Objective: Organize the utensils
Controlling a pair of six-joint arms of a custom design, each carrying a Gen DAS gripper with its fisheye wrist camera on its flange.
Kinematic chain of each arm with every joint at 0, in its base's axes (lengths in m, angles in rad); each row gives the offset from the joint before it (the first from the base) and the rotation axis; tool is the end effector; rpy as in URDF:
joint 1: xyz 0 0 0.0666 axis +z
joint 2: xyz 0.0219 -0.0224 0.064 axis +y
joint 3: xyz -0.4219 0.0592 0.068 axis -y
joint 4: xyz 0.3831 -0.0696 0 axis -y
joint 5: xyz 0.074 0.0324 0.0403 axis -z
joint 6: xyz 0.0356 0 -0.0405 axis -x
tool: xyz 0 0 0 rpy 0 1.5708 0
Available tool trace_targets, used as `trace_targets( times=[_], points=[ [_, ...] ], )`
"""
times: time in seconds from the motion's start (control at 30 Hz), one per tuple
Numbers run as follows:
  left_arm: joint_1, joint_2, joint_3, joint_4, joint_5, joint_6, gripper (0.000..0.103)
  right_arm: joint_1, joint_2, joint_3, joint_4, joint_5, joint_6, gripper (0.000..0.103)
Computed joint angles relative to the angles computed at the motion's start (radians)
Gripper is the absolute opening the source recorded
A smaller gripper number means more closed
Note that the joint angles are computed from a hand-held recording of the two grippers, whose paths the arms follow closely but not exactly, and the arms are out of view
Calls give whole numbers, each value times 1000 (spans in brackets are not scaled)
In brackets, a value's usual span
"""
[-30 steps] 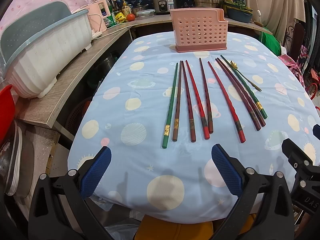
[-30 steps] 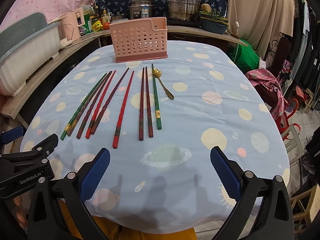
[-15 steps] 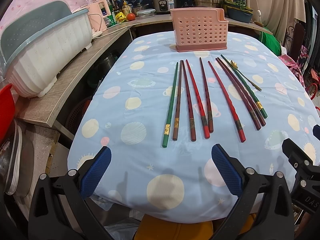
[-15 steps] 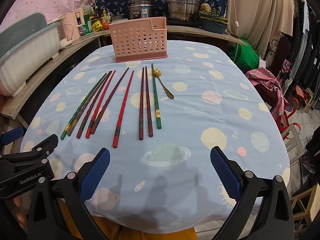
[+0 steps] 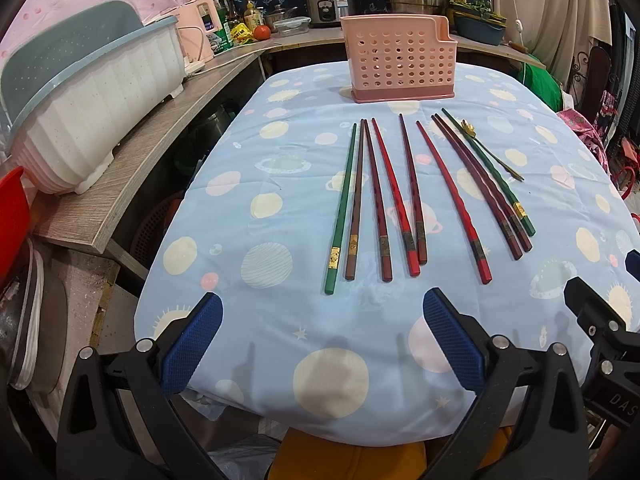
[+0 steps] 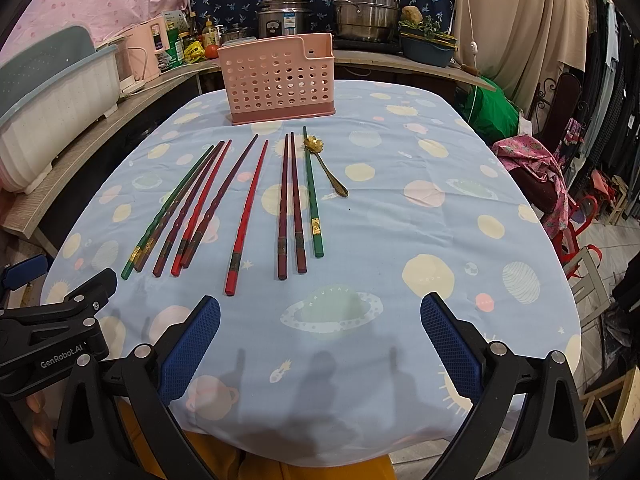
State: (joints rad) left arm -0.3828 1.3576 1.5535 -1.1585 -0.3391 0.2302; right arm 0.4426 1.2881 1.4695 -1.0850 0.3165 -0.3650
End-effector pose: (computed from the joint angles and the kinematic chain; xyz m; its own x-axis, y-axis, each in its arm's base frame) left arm 0.4089 -0.1523 0.5435 -0.7813 0.0826 -0.6186 -0.0024 0.9908 0.1354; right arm 0.3780 0.1665 0.5390 -0.7463 0.0217 -0.6653 0.0358 0.9993 -0.0075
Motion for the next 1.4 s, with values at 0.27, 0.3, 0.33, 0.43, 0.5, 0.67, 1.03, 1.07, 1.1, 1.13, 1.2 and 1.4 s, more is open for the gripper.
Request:
trace_targets(
  times=[0.27, 0.3, 0.33, 0.43, 0.5, 0.67, 1.03, 1.07, 1.1, 1.13, 1.2, 1.4],
  points=[
    [0, 0, 0, 0, 1, -1, 96, -1, 0, -1, 1, -2, 1, 96],
    [2, -1, -2, 2, 2, -2, 96, -2, 0, 0, 0, -2, 1, 96],
    [1, 0, 0, 0, 1, -1, 96, -2, 0, -1, 1, -2, 1, 96],
    [3, -1, -2, 1, 4, 0, 96, -2, 0, 2, -2, -3, 1, 96],
    [6, -2, -7, 0, 9, 4, 96, -3, 0, -1, 1, -4, 0, 96],
    [13, 3, -7, -6, 23, 10, 96, -4, -1, -11, 7, -8, -4, 96],
    [16, 31, 14, -23, 40, 17, 96, -20, 15, -16, 16, -32, -7, 96],
    [18, 33, 15, -23, 41, 18, 96, -24, 19, -17, 17, -34, -7, 96],
    [22, 36, 16, -23, 42, 19, 96, -27, 21, -16, 16, -36, -6, 96],
    [27, 39, 17, -23, 45, 21, 96, -31, 23, -16, 18, -38, -6, 96],
    [42, 46, 21, -24, 56, 28, 96, -39, 28, -17, 20, -40, -7, 96],
    [106, 75, 28, -20, 108, 49, 96, -66, 45, -13, 24, -53, -8, 96]
  ],
)
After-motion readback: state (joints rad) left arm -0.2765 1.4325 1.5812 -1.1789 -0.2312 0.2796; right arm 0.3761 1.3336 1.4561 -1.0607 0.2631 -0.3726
